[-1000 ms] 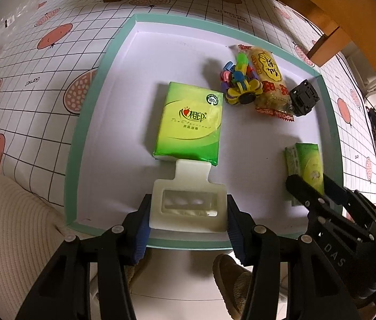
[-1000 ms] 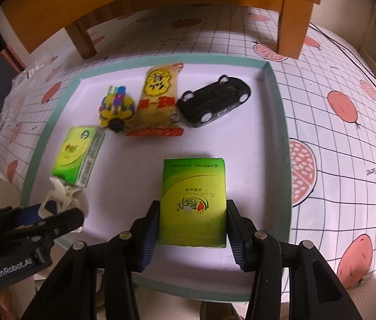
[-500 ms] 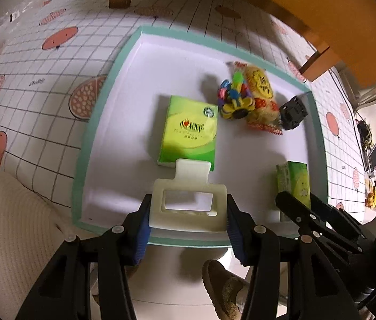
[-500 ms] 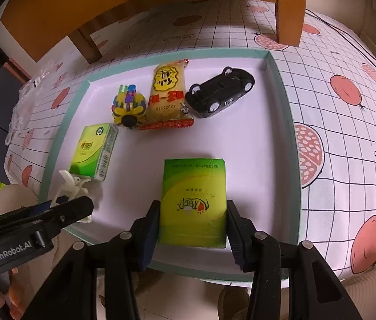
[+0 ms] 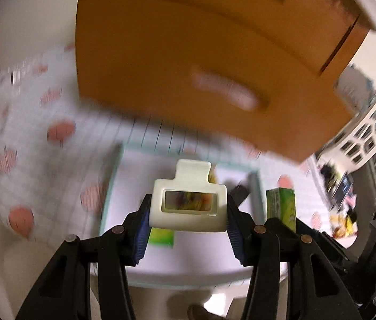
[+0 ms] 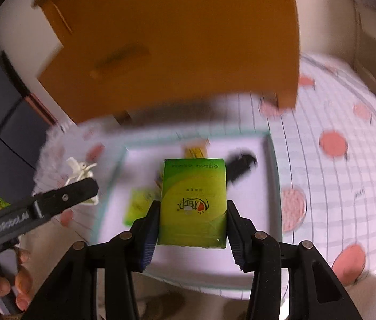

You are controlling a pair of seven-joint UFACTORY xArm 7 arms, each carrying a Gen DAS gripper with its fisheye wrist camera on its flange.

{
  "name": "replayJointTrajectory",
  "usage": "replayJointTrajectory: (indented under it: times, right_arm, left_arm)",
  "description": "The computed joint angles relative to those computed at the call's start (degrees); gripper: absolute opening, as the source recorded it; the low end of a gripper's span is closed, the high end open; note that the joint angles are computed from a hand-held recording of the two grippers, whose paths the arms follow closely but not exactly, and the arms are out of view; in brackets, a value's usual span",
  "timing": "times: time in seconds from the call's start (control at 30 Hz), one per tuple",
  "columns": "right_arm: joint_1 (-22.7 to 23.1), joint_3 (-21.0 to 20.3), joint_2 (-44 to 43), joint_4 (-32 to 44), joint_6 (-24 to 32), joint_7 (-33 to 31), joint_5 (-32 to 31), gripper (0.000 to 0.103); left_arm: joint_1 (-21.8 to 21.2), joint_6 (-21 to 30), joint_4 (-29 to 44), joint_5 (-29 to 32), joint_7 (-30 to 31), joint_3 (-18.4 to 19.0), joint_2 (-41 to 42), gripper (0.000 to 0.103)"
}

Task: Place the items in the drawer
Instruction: 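Carry the tissue pack and white holder with both tools into the open drawer, then open both tools to drop the tissue pack and holder in the drawer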

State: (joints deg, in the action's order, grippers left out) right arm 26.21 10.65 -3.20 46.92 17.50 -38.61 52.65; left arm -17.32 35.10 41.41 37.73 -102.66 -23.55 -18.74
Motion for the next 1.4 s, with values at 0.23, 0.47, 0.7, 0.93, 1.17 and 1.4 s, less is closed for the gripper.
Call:
replayJointTrajectory:
  times: [0.23,0.47,0.7,0.93,1.17,1.4]
  right_arm:
    - [1.48,-1.0,-2.84,7.02,-0.72,-7.05,6.73,0.049]
    - [0.51,-0.91,-0.13,17.6,0.36,-4.58,1.24,0.049]
    - [-1.48,0.41,3.95,26.24,1.18,1.72,-7.1,0.049]
    - [-3.34,1.99,9.46,32.47,1.6,7.94,-16.2,0.049]
    - [-4.01,2.68,15.21,37.49,3.1,16.17,-26.78,0.049]
    - [-4.5,3.16,18.34,39.98,3.68,21.02,-32.33,0.049]
  left_arm:
    - [3.93,3.84,6.18,5.78,4.12,-0.62,-5.24,0.053]
    - [8.31,4.46,14.1,8.83,10.75,-0.76,-4.31,0.053]
    - [9.53,4.12,18.08,10.07,14.63,1.12,-1.81,0.053]
    - [9.6,3.79,19.58,10.12,16.54,3.4,1.8,0.053]
    - [8.42,3.1,20.71,8.89,16.24,6.49,5.91,0.053]
    - [6.74,4.06,22.51,8.51,18.23,9.0,8.86,0.053]
